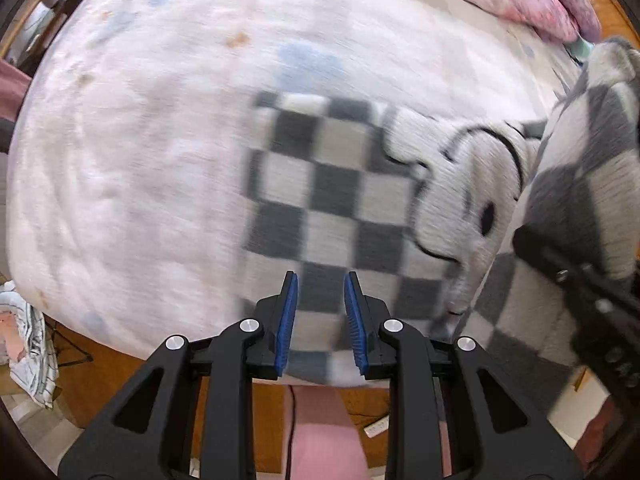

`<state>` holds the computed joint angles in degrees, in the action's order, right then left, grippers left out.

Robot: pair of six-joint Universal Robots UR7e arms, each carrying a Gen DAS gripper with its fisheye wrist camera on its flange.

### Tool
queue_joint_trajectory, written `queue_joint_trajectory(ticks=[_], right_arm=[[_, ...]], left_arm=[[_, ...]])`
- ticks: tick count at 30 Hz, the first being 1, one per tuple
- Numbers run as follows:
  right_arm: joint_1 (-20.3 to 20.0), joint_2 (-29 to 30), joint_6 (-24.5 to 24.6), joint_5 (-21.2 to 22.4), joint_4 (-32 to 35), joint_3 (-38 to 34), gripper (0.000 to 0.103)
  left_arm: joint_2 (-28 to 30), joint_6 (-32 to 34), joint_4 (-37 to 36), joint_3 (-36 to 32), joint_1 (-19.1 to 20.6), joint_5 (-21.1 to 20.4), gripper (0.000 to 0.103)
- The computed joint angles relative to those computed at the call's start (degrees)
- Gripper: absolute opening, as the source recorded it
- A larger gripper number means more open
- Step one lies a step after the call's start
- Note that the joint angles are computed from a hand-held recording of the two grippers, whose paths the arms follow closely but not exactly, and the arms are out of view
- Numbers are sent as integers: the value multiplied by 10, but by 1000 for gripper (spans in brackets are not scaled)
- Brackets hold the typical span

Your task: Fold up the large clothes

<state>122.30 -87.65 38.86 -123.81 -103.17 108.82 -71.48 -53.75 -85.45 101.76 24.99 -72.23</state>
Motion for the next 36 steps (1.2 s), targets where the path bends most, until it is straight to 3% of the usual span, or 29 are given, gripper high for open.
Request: queue_joint_trajectory(ticks=[5,15,17,19,21,23,25,27,29,30,32,36], right_arm=[[-9,93,-23,26,-16,-22,33],[-24,209,-31,67,-46,-43,34],[-28,227,-34,73,-38,-51,45],[-37,242,-25,82,-44,-54,70],[-57,225,-43,145,-106,-30,97],[-89,183,-34,235,-191,13,97],[-125,150,-35,313,-232,43,97],[-172,115,-36,420,-298,91,96],[-208,85,-9,506,-343,127,96],[-212,74,-10,513,-329,127,96],[-190,57,-34,465,-275,98,96],[-149,-17,-87,389,-233,69,95]], left_arm=[[-10,-13,40,-15,21,14,27],[-61,-53,95,18,68,8,33],[-66,-59,99,24,75,5,34],[-69,-75,118,26,79,9,33],[-79,-90,131,25,85,10,34],[-92,-107,132,24,88,7,35],[-104,-109,128,21,89,4,38],[-106,-112,137,11,83,7,41],[-106,-107,132,2,76,5,41],[-104,-106,126,-3,70,5,41],[-101,-92,94,-10,61,-4,41],[-84,-17,-9,-7,50,-50,41]])
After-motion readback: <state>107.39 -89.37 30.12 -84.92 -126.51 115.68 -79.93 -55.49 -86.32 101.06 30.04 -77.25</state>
